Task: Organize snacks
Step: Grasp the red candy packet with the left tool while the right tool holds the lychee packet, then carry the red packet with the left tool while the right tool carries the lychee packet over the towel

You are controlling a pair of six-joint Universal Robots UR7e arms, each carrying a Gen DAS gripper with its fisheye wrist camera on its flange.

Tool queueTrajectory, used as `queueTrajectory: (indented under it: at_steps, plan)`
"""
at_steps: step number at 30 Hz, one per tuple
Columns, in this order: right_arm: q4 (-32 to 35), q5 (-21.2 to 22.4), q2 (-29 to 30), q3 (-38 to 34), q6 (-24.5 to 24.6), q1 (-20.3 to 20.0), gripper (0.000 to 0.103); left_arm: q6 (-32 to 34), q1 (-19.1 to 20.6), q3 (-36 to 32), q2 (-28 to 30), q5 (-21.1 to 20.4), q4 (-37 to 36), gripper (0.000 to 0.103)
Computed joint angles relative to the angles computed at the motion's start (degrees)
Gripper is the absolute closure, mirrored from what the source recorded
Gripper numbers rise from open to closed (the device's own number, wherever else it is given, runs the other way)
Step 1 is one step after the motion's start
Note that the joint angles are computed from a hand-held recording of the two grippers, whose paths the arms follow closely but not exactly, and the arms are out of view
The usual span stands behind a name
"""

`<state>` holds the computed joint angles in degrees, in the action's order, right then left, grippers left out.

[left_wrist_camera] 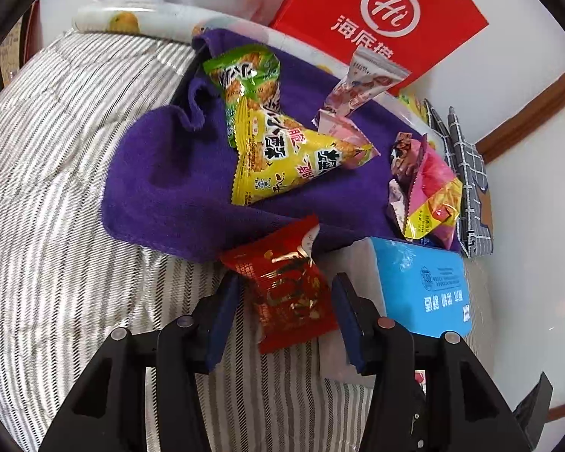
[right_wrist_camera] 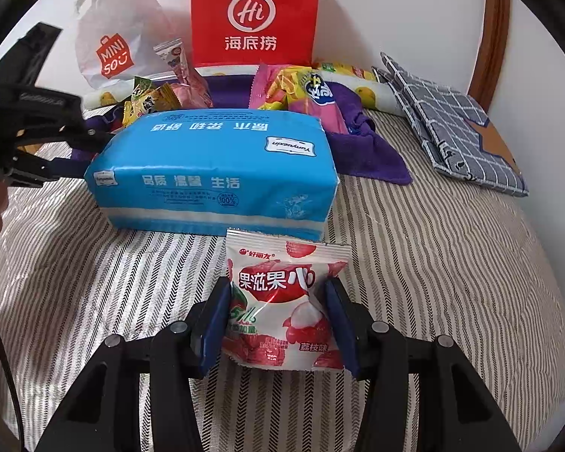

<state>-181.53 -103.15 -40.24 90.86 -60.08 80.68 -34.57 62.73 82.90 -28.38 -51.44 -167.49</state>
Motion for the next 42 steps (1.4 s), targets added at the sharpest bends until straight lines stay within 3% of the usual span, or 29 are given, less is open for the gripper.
queueTrajectory:
  at_steps: [3, 9, 15, 26, 37, 42]
  plan:
    - [2.18, 0.21, -0.07, -0.76, 1.35, -0.12, 0.054, -0.55, 0.23, -1.74, 0.96, 0.37, 2.04, 0.054]
    - [4.44, 0.83, -0.31, -1.37, 2.66, -0.33, 0.054, -0.11, -0.8, -4.2, 2.74, 5.23, 5.33, 0.059]
    - [5.6, 1.31, -0.57, -1.65, 3.3, -0.4, 0.053, 0.7, -2.33, 0.06, 1.0, 7.14, 2.99, 0.059]
    - [3.04, 0.5, 0.52, -3.23, 0.44, -0.24, 0.053, 1.16, -7.07, 8.19, 0.26, 17.93, 4.15, 0.059]
    - [12.01, 1.36, 0.72, -8.06, 5.81, -1.14, 0.053, 3.11, -7.84, 8.48, 3.77, 24.35, -1.04, 0.059]
    - [12.46, 1.65, 0.58, -8.08, 6.0, -1.25, 0.052, 4.18, -7.98, 7.7, 4.9, 26.12, -1.64, 0.058]
